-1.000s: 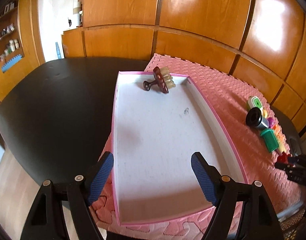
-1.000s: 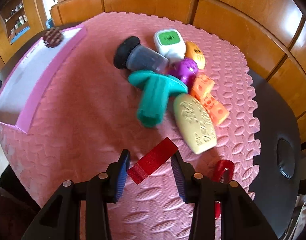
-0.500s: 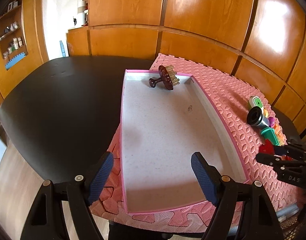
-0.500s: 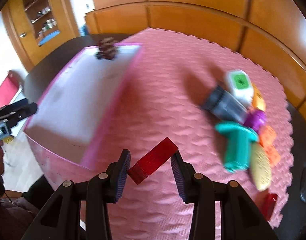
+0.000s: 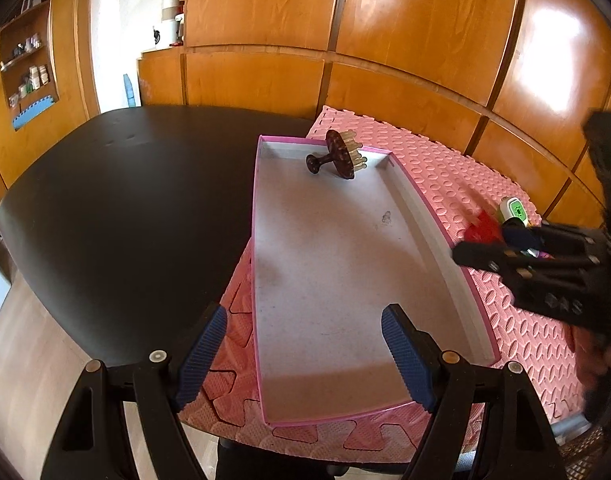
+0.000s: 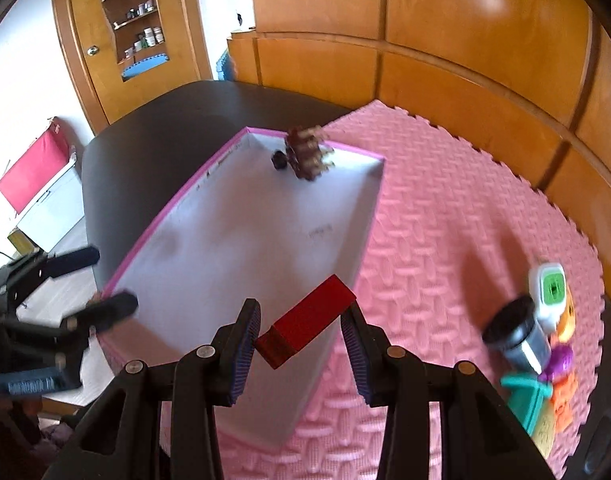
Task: Organize rigid objects
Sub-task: 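Release the brush in the tray with the left gripper while the right gripper carries the red block over, then open the right gripper to drop the red block into the tray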
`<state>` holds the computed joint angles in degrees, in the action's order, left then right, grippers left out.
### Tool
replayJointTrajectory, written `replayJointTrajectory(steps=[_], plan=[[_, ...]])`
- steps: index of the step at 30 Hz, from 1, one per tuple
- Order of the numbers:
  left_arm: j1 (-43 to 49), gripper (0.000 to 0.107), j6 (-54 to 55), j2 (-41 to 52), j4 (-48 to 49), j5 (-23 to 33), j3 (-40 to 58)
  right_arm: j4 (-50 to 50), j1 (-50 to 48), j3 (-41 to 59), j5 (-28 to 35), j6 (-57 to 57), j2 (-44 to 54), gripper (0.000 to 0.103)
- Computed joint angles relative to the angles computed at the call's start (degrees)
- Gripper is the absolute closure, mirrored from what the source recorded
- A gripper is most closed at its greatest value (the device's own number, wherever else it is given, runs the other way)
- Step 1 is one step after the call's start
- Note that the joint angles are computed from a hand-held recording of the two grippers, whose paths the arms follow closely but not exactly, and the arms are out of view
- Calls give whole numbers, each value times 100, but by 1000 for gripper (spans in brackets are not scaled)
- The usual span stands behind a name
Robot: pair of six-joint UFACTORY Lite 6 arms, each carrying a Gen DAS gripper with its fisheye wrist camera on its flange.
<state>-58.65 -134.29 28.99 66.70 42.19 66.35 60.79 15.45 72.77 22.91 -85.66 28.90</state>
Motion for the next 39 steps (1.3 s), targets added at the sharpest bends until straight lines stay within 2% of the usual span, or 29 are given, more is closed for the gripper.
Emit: replayJointTrajectory(steps=[5,12,14,16,23,29,35,39], plan=[[48,27,-126,-26,61,-116,-125,-950,345,979,-207,1165,752,61],[119,27,-169,11,57,-245,-183,-3067,604,2964,-35,3749,2319,61],[140,27,-204,-7,70,-268,-227,-3288,617,3182,8,4060,2497,61],[156,27,-230,-13,78,-292,-252,-2998,581,3177,28,3878,2507,61],[182,27,-219,32,81,-326,-205,-1922,436,2732,24,3100,2130,49],[159,27,-224,36,81,-293,-173,-1116,267,2154,-70,2382,1690,47],[121,27,-160,18,35,-222,-125,207,-84,1147,-188,945,902,46],[93,27,-67,36,-6,-185,-39,773,-511,498,-67,131,417,41]])
